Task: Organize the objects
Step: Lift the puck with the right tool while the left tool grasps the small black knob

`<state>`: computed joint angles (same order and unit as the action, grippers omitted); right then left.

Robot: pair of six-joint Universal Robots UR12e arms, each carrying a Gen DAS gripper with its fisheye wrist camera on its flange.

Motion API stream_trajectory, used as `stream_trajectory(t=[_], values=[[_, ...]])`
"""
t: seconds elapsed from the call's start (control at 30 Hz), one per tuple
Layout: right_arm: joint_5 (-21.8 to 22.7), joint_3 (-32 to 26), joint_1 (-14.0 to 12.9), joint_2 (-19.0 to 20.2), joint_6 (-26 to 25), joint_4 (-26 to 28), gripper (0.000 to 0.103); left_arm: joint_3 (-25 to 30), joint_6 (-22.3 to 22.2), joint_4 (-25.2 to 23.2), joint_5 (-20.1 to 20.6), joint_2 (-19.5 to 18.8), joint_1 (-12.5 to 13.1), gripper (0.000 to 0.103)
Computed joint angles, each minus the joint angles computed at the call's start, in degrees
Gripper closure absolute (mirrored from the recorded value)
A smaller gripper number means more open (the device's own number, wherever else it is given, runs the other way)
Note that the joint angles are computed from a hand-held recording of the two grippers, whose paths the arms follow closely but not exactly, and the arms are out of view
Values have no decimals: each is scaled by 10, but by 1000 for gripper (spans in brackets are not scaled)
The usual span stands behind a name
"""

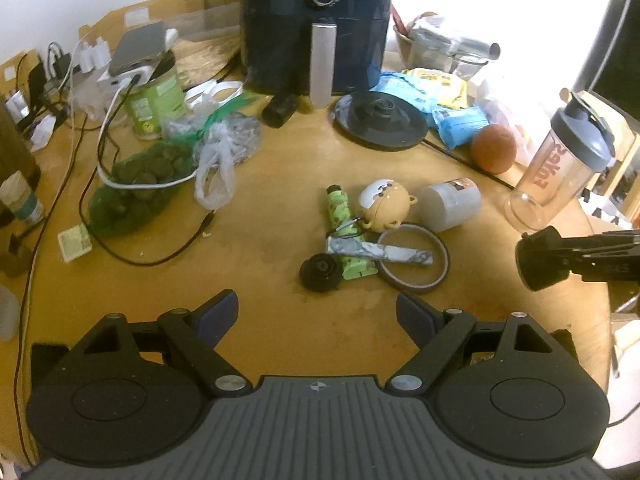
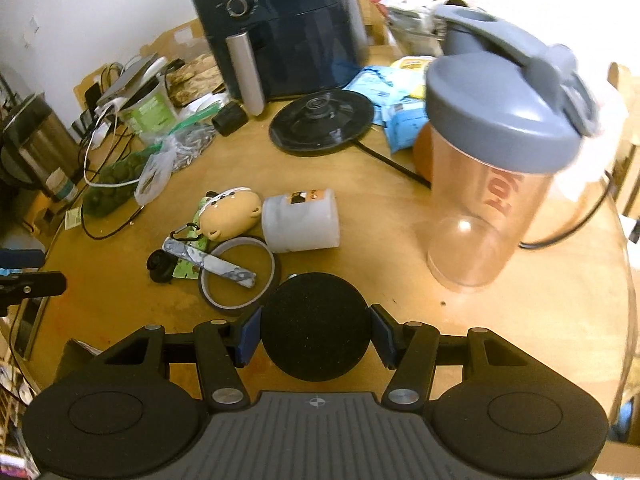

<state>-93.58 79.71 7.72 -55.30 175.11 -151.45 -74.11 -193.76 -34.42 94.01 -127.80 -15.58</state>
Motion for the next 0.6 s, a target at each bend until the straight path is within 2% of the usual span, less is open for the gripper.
stream_trajectory(t=[0.4, 0.6], values=[[-7, 39, -4, -28, 48, -18, 43, 38, 80, -14, 8, -32, -2, 17], [-13, 57, -6, -41, 67, -29, 43, 59, 108, -34, 8, -49, 0, 25]])
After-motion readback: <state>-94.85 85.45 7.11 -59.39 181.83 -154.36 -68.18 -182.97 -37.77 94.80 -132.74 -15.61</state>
